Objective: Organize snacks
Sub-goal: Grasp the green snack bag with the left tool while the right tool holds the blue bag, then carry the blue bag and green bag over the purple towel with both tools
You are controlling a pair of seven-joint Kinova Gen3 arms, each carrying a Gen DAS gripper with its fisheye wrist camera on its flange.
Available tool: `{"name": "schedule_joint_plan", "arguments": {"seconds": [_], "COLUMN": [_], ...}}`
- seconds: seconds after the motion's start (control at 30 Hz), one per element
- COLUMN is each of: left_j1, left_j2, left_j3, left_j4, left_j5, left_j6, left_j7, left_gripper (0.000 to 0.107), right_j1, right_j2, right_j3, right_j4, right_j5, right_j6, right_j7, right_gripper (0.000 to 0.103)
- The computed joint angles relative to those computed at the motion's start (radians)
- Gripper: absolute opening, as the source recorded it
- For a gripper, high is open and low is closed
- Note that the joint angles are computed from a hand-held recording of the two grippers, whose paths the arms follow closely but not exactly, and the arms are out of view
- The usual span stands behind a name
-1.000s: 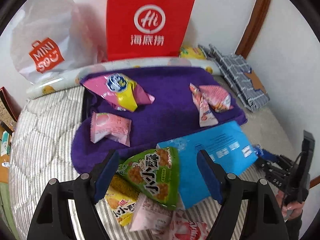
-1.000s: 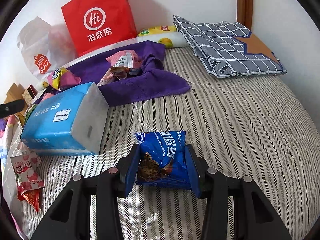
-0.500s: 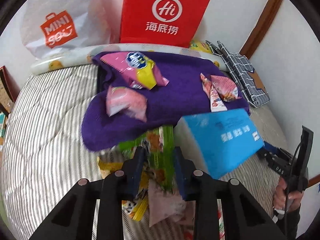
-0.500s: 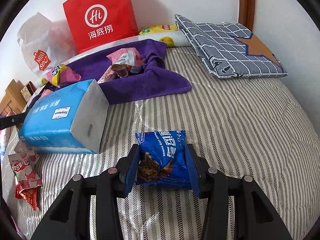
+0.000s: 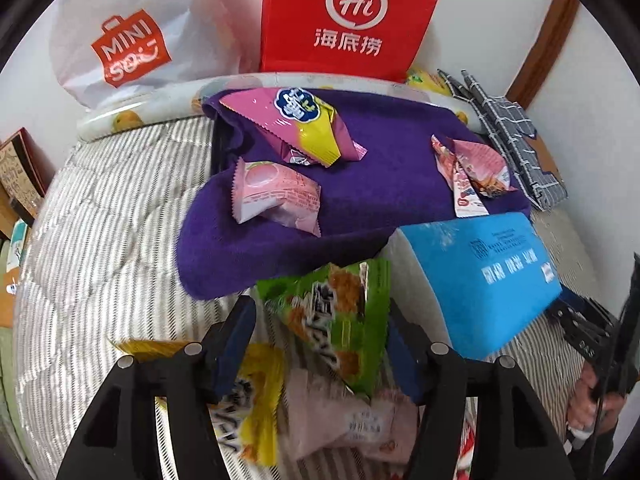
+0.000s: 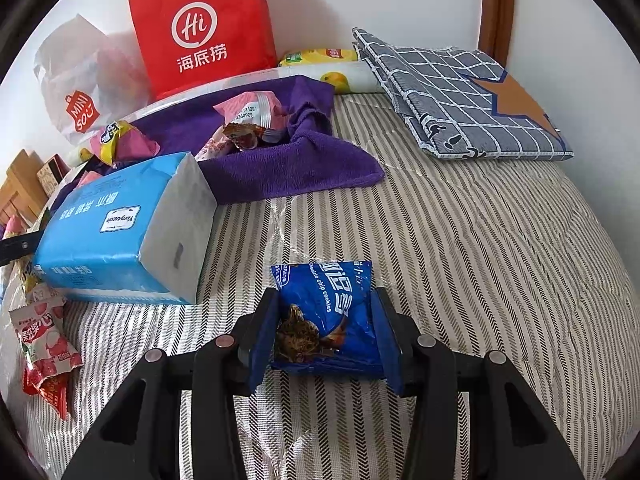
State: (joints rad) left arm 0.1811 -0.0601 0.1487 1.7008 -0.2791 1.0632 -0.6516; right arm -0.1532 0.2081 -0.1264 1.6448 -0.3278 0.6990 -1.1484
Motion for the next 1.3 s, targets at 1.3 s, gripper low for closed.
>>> {"name": "schedule_joint_plan", "arguments": {"seconds": [1.3], "left_j1": [0.001], "left_j2": [-0.191], "left_j3": [0.187], "left_j4": [-0.014], "left_j5": [-0.04], "left_j6": [0.046], "left_j7": [0.12], "left_gripper": [0.04], "right_j1": [-0.017], "right_j2": [-0.222], "right_j3": [0.056], "right_j4": [0.051], "right_j5": [-0.198], "right_j6": [0.063], "right_j7": [0.158], "right_gripper": [0.045]}}
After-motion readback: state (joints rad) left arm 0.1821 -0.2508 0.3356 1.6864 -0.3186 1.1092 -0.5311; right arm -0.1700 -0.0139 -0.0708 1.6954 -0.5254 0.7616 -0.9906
